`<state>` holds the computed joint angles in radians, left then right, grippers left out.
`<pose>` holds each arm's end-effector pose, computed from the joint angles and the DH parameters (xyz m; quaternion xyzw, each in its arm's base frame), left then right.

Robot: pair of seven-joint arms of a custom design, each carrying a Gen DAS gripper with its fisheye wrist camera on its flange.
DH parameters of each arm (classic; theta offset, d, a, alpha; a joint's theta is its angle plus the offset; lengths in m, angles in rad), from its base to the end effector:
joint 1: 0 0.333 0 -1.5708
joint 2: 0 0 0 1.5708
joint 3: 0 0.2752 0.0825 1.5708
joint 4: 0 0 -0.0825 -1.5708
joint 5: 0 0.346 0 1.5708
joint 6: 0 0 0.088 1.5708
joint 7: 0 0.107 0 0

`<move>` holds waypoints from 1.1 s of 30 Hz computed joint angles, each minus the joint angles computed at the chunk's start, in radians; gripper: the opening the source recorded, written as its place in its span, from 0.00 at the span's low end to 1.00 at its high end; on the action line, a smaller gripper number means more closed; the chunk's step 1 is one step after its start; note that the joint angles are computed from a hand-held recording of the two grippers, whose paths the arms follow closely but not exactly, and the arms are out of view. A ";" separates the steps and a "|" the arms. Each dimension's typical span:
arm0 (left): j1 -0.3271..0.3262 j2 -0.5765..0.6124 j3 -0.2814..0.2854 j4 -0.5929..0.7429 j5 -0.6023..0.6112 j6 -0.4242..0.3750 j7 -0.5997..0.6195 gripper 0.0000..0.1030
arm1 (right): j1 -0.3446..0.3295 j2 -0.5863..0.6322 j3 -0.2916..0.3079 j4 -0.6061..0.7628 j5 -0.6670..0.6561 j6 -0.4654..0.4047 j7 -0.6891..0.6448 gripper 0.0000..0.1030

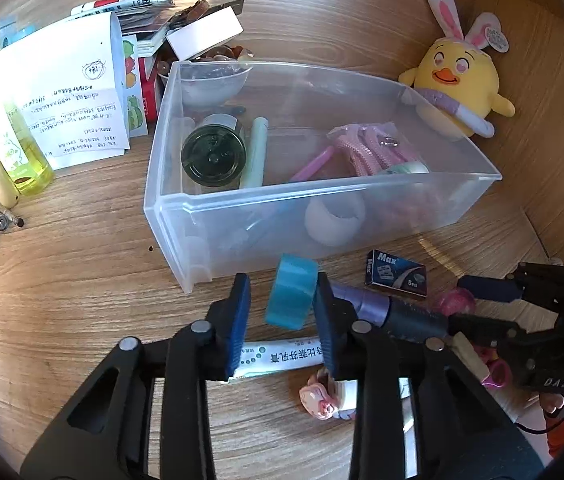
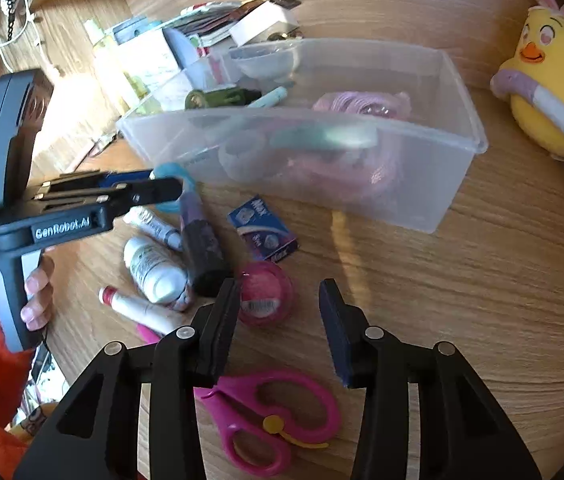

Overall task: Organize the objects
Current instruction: 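Grasp the teal tape roll with the left gripper while the right grasps the pink tape roll, then carry both tape rolls over the clear box, lower them inside and open both grippers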

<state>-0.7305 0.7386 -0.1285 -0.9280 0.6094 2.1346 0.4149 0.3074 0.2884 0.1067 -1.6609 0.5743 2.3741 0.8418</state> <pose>0.5197 -0.5076 0.4822 -0.7135 0.6164 -0.2720 0.1923 0.5808 0.2544 0.4637 -0.8775 0.3571 -0.0164 0.3196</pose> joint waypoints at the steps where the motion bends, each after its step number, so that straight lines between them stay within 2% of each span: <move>1: -0.003 0.006 0.002 0.011 0.003 -0.006 0.002 0.22 | 0.005 -0.004 -0.001 -0.011 -0.008 0.012 -0.002 0.37; 4: -0.014 0.013 0.013 0.021 0.014 -0.013 -0.002 0.18 | 0.009 -0.016 0.001 -0.032 -0.010 0.034 -0.012 0.36; 9: -0.040 -0.009 0.034 0.000 0.071 -0.029 -0.029 0.17 | 0.004 -0.010 0.008 -0.026 0.019 0.035 -0.037 0.13; 15: -0.039 -0.079 0.025 -0.083 0.132 -0.007 -0.072 0.17 | 0.000 -0.033 0.011 -0.052 0.053 0.067 -0.065 0.13; 19: -0.038 -0.095 0.021 -0.085 0.168 0.031 -0.096 0.17 | -0.016 -0.039 0.016 -0.036 0.113 0.054 -0.084 0.13; 28: -0.069 -0.033 0.054 0.065 0.205 0.012 -0.072 0.17 | -0.022 -0.034 0.022 0.025 0.191 0.095 -0.110 0.13; 33: -0.082 0.010 0.082 0.154 0.194 -0.015 -0.044 0.17 | -0.016 -0.011 0.020 0.082 0.180 0.130 -0.086 0.13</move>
<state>-0.8120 0.7484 -0.0465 -0.7736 0.8030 2.1192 0.3710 0.2918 0.2778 0.1269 -1.5789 0.7544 2.5036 0.7562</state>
